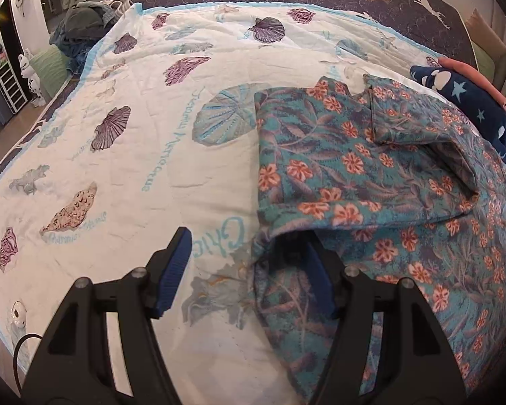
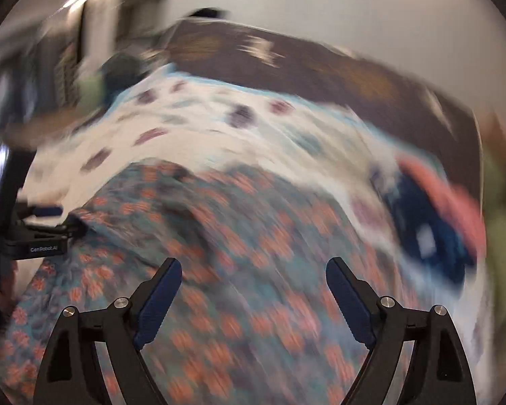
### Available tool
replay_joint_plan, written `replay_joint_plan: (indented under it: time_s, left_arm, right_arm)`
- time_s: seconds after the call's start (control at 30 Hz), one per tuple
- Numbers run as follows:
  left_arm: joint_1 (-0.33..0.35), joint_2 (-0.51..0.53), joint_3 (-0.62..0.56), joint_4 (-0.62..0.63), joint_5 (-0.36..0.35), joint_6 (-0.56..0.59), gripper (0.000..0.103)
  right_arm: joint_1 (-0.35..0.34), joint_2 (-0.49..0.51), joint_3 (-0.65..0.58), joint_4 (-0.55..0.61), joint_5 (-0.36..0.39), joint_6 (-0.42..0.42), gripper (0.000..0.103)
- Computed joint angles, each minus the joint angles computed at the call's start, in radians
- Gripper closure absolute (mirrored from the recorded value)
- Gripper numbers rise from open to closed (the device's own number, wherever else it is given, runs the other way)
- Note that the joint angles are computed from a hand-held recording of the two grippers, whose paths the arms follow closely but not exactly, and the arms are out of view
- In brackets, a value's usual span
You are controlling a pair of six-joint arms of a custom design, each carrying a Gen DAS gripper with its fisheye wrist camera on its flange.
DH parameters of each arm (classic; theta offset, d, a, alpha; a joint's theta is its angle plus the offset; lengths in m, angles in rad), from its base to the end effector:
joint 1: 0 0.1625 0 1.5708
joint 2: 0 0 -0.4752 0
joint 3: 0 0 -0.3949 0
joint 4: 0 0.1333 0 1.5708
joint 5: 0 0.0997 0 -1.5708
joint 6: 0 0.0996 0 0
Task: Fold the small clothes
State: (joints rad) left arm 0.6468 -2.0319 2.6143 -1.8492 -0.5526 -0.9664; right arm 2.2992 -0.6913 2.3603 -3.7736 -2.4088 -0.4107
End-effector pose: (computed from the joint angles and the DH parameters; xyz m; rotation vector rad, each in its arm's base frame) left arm -0.0265 -0.2933 0.2911 0.1411 2.1979 -0.7961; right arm 0.3419 -0.2942 0.0658 0.9970 -2.0726 0.7772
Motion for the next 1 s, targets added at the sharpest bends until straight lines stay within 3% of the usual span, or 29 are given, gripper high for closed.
replay_joint_plan:
  time_s: [0.07, 0.2, 0.27, 0.3, 0.33, 0.4, 0.53, 0.6, 0.67, 0.77, 0.83, 0.93, 1.0]
  left_arm:
    - [0.016, 0.008, -0.002, -0.025, -0.004, 0.017, 0.037]
    - [0.029, 0.006, -0.005, -0.038, -0.003, 0.031, 0.037]
    - [0.037, 0.012, -0.007, -0.053, -0.001, 0.044, 0.037]
    - [0.036, 0.012, -0.006, -0.054, -0.002, 0.044, 0.037]
    - [0.039, 0.015, -0.006, -0.063, -0.003, 0.050, 0.037]
    - [0.043, 0.021, -0.005, -0.082, -0.002, 0.061, 0.037]
    - [0.040, 0.019, -0.001, -0.093, 0.005, 0.075, 0.037]
    - [0.041, 0.020, -0.001, -0.083, 0.013, 0.067, 0.037]
    - [0.047, 0.018, 0.002, -0.102, 0.007, 0.076, 0.036]
    - [0.043, 0.002, 0.017, -0.178, -0.033, 0.132, 0.028]
    - [0.004, 0.006, 0.022, -0.118, -0.018, 0.090, 0.028]
    - [-0.024, 0.028, 0.018, -0.042, 0.000, 0.049, 0.028]
    - [-0.034, 0.019, 0.014, -0.006, 0.001, 0.025, 0.028]
  right_arm:
    - [0.020, 0.087, -0.103, 0.019, -0.034, -0.088, 0.014]
    - [0.001, 0.193, -0.246, 0.157, -0.123, -0.113, 0.017]
    - [-0.012, 0.239, -0.284, 0.168, -0.171, -0.128, 0.027]
    - [-0.016, 0.262, -0.306, 0.167, -0.195, -0.145, 0.042]
    - [-0.022, 0.272, -0.308, 0.148, -0.212, -0.161, 0.068]
    - [-0.031, 0.277, -0.326, 0.148, -0.220, -0.136, 0.098]
    - [-0.068, 0.106, -0.216, 0.173, -0.051, 0.162, 0.099]
    - [-0.096, -0.003, -0.125, 0.119, 0.005, 0.279, 0.099]
    - [-0.138, -0.117, -0.016, 0.049, 0.032, 0.395, 0.099]
    - [-0.249, -0.293, 0.167, -0.014, 0.160, 0.572, 0.099]
    - [-0.339, -0.376, 0.272, -0.023, 0.253, 0.628, 0.096]
    - [-0.461, -0.417, 0.378, -0.042, 0.367, 0.617, 0.087]
    - [-0.546, -0.424, 0.442, -0.110, 0.477, 0.595, 0.087]
